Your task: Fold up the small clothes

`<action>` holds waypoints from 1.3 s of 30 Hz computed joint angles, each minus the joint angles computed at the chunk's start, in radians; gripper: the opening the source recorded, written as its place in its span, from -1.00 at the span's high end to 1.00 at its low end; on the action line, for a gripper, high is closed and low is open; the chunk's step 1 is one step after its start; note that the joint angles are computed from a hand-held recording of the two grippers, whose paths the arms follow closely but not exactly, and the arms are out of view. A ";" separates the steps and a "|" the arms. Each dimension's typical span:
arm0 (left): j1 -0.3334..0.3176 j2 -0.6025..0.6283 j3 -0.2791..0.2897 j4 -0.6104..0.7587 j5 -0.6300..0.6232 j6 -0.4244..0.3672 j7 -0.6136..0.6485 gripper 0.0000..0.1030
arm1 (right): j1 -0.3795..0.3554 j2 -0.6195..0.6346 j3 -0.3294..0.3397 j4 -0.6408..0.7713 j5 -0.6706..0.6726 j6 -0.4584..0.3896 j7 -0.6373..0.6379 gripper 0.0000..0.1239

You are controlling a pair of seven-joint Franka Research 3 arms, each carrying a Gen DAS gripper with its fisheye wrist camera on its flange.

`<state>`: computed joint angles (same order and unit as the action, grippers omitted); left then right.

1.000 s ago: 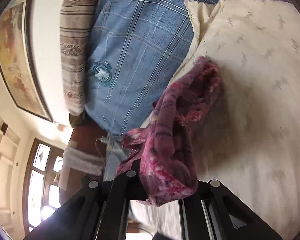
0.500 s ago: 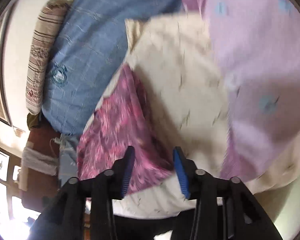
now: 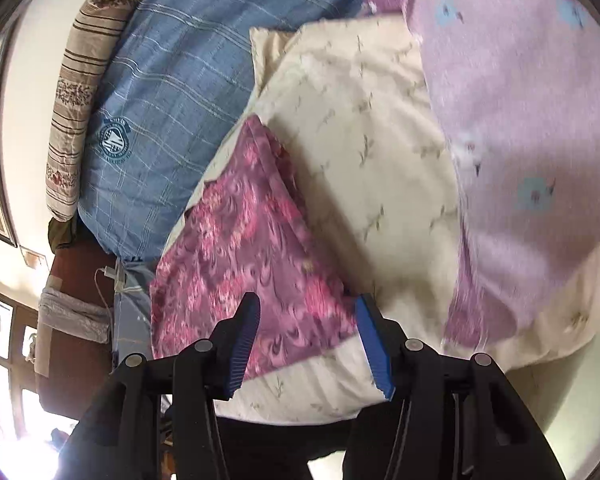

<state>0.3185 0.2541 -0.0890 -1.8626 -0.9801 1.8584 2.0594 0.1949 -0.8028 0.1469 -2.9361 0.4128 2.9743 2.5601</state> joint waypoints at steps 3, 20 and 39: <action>0.001 0.027 -0.005 0.025 -0.023 0.002 -0.042 -0.11 | 0.161 0.058 -0.100 -0.007 0.071 0.076 -0.052 0.08; -0.022 0.034 -0.014 0.019 -0.020 0.102 -0.154 0.51 | 0.562 0.313 -0.456 0.064 0.076 0.432 -0.079 0.80; -0.023 -0.077 0.029 -0.053 0.148 0.342 0.018 0.67 | 0.343 0.181 -0.290 -0.023 0.088 0.325 -0.098 0.82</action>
<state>0.2951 0.1769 -0.0599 -1.9160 -0.8320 2.2008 2.0774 0.5384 -0.6222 -0.1433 -2.9595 0.5004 3.2991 2.4620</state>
